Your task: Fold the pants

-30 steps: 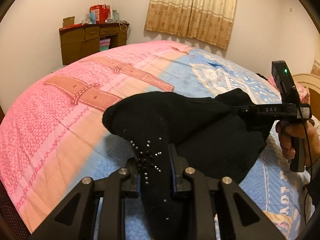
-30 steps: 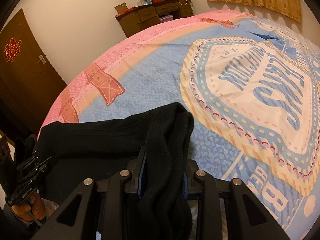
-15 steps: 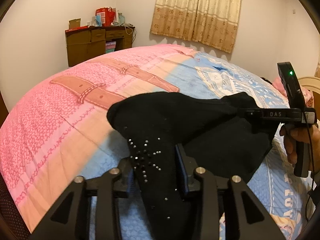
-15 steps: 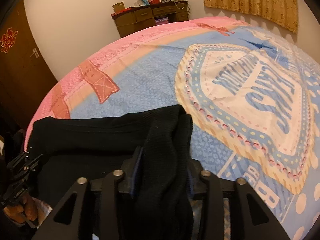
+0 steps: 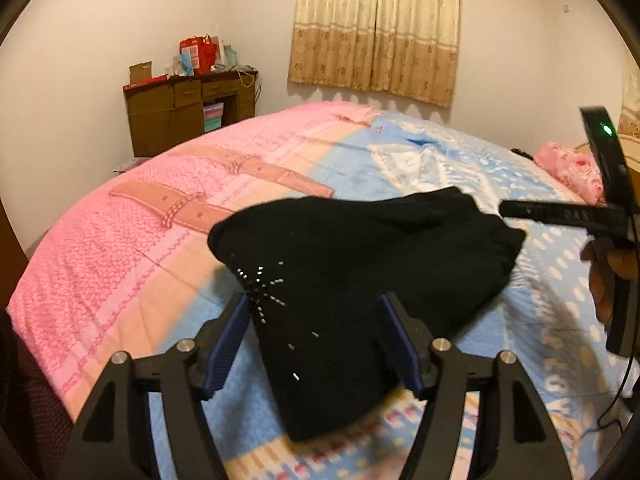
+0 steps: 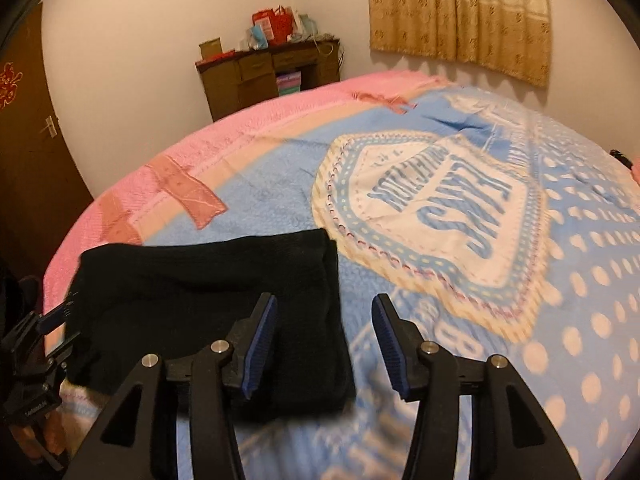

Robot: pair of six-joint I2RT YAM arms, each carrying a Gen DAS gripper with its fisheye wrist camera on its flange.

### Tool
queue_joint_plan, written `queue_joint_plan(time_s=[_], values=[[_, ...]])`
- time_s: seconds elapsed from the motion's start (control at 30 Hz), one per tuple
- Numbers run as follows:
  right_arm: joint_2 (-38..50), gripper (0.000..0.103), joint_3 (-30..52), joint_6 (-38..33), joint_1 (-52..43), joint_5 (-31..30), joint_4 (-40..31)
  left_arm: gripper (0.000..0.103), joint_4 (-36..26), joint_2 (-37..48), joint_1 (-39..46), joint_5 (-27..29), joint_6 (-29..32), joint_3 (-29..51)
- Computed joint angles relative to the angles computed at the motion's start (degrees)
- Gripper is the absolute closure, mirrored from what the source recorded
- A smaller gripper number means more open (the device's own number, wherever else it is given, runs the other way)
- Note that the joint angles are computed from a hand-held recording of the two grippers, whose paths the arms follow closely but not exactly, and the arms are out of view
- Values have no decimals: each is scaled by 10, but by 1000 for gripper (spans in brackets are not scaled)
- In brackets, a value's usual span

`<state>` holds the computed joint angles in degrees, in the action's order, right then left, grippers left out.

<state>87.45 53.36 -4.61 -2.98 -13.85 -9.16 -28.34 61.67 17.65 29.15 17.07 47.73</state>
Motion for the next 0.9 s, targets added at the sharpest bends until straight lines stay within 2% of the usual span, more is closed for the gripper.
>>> queue_joint_plan(time_s=[0.07,0.2,0.4,0.47,0.53,0.9], values=[[-70,47,-56,6,3,15,1,29,-28,-27,20,31,16,0],[-213,39,-167,14,25,44,5,26,-63,-62,33,58,37,1],[-336,38,-241,41,71,84,-20,21,-75,-78,39,80,42,4],[-372,38,-253,48,83,99,-30,13,-77,-82,41,84,42,4],[-397,38,-258,56,91,105,-43,7,-77,-83,44,88,43,3],[-459,38,-281,65,69,93,-69,7,-75,-83,38,85,43,-2]])
